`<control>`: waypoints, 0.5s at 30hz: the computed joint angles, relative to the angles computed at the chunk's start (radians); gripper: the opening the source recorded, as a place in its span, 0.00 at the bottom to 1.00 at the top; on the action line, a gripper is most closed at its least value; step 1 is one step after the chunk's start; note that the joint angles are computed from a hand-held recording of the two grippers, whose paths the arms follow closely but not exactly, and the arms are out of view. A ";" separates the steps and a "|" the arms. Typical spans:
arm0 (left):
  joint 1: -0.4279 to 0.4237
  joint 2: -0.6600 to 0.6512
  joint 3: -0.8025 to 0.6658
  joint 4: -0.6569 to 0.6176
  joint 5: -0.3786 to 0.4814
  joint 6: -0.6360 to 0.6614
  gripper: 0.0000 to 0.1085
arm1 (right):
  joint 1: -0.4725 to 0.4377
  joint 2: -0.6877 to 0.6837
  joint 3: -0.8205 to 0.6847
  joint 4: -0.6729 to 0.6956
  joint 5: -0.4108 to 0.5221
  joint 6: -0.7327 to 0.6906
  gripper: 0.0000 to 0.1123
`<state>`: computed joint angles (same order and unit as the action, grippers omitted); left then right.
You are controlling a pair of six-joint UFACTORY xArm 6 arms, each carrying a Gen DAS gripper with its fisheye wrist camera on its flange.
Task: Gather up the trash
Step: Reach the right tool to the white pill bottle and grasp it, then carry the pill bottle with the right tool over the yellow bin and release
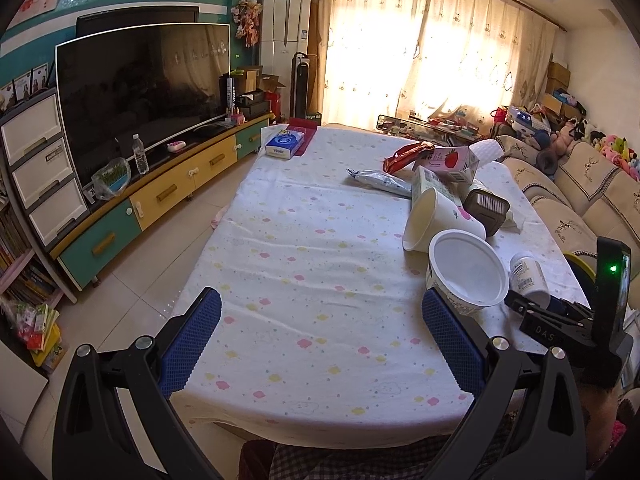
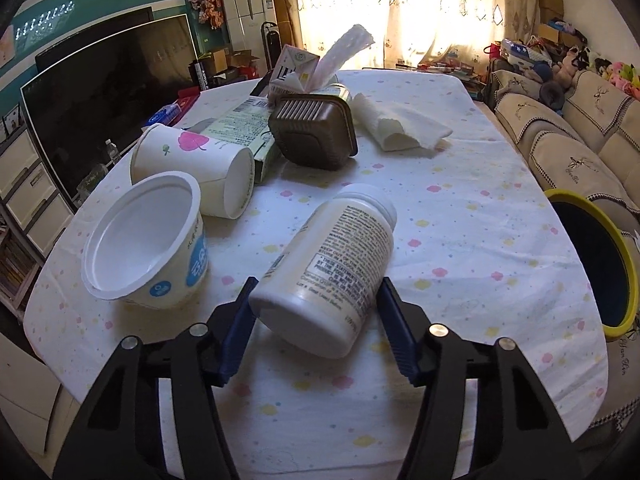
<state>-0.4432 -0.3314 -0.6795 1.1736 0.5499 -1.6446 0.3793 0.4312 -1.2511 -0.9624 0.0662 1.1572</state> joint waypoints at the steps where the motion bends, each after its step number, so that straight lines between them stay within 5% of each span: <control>1: -0.001 0.000 0.001 0.002 0.002 -0.001 0.91 | -0.009 -0.005 0.005 -0.038 -0.014 0.035 0.47; 15: -0.002 0.047 -0.026 0.000 -0.003 0.005 0.91 | -0.137 -0.129 0.054 -0.565 -0.109 0.570 0.41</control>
